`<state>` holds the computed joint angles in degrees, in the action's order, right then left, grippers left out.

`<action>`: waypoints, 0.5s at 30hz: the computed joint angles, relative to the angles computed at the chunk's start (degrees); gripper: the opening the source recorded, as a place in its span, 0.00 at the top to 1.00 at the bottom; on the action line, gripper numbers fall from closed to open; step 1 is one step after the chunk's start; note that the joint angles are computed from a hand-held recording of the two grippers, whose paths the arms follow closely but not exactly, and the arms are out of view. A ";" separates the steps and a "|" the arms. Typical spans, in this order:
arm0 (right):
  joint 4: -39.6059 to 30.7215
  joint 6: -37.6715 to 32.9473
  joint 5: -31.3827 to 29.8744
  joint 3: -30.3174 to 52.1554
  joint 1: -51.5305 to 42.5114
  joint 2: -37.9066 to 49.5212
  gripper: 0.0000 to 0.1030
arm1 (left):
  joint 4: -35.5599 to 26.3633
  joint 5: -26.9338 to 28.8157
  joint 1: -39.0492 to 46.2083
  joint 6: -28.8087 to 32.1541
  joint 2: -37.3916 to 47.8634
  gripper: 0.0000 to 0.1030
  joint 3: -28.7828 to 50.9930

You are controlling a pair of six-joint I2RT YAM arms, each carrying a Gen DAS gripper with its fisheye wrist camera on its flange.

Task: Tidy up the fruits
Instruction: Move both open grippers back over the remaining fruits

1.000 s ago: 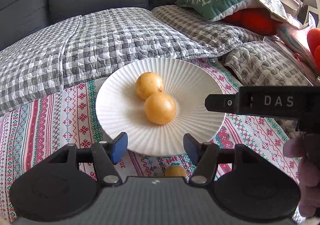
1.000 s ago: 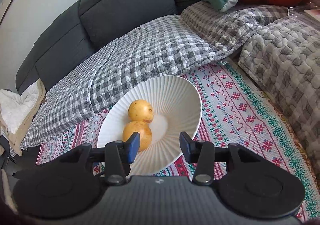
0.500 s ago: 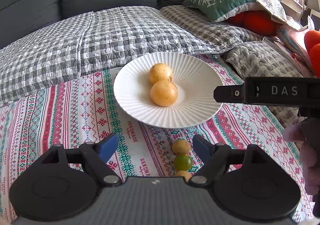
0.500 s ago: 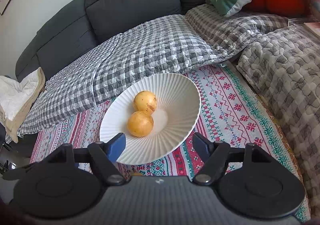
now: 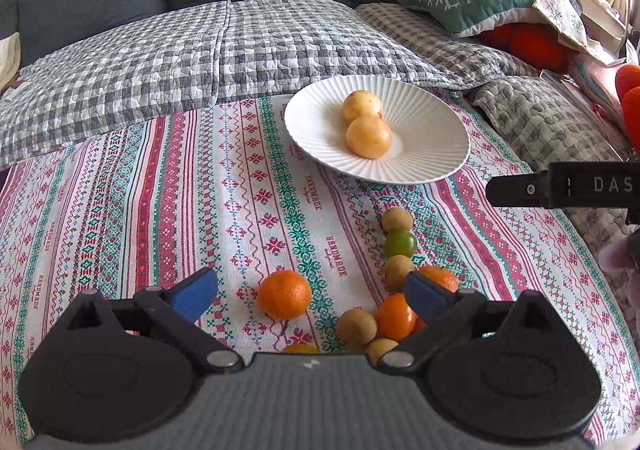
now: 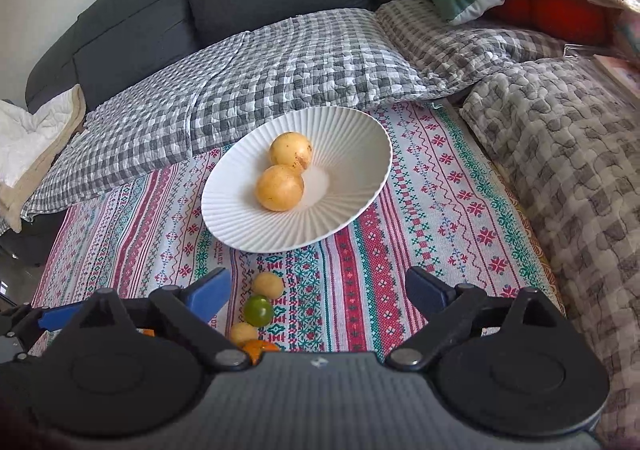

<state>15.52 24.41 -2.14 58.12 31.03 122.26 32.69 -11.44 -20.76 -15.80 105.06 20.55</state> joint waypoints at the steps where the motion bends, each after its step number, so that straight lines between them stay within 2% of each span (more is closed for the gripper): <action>1: 0.03 -0.38 0.18 -0.54 0.44 -0.20 0.09 | -1.03 0.66 0.60 -0.16 -0.03 0.09 0.04; 7: -1.66 -2.25 0.72 -1.93 3.75 -0.05 0.08 | 1.17 0.79 2.46 1.99 -1.44 0.09 -4.52; 15: -5.68 -5.10 1.77 -0.53 7.51 3.23 0.08 | 6.60 5.34 5.21 4.35 1.27 0.12 -9.47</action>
<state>9.83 19.31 -0.37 57.58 38.54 125.49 39.29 -6.10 -15.54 -11.45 106.34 11.08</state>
